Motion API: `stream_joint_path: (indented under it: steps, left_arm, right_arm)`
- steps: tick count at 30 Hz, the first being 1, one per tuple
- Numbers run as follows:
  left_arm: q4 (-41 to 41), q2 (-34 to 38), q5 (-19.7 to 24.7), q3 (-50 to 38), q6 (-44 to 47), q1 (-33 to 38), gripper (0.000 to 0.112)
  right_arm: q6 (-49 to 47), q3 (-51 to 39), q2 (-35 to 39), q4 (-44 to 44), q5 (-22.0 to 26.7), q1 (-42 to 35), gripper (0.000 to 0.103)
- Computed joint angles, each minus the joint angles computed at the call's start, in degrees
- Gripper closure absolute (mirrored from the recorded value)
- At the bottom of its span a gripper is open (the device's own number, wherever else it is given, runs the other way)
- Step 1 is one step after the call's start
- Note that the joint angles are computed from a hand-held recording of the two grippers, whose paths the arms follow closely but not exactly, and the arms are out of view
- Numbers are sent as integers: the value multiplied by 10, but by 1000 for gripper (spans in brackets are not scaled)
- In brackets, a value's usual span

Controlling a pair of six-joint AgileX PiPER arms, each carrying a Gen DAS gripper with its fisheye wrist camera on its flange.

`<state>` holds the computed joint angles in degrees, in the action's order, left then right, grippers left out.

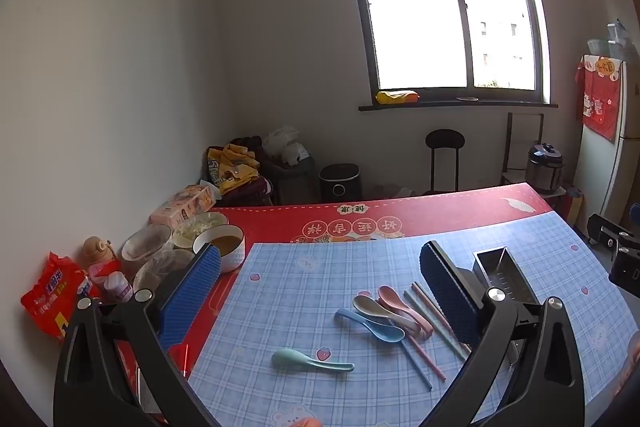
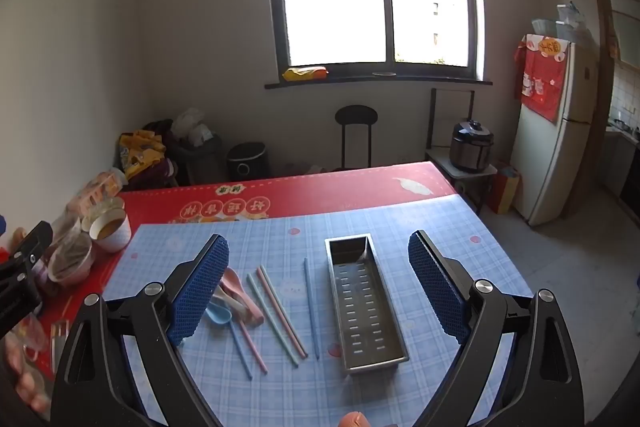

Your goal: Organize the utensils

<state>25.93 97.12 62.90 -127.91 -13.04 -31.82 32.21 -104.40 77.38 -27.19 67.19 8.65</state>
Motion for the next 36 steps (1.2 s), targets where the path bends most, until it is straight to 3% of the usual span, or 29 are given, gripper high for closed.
stream_joint_path:
  steps: [11,15,36]
  left_arm:
    - [25,-52,-37,88,-34,-17,15]
    - [3,-16,-13,31,-15,1,15]
    - [0,-7,-2,18,-15,1,15]
  right_arm:
    - [-4,-4,4,5,2,-5,15]
    - [-4,-5,4,5,4,-3,15]
    - [-6,-7,6,8,3,-5,15]
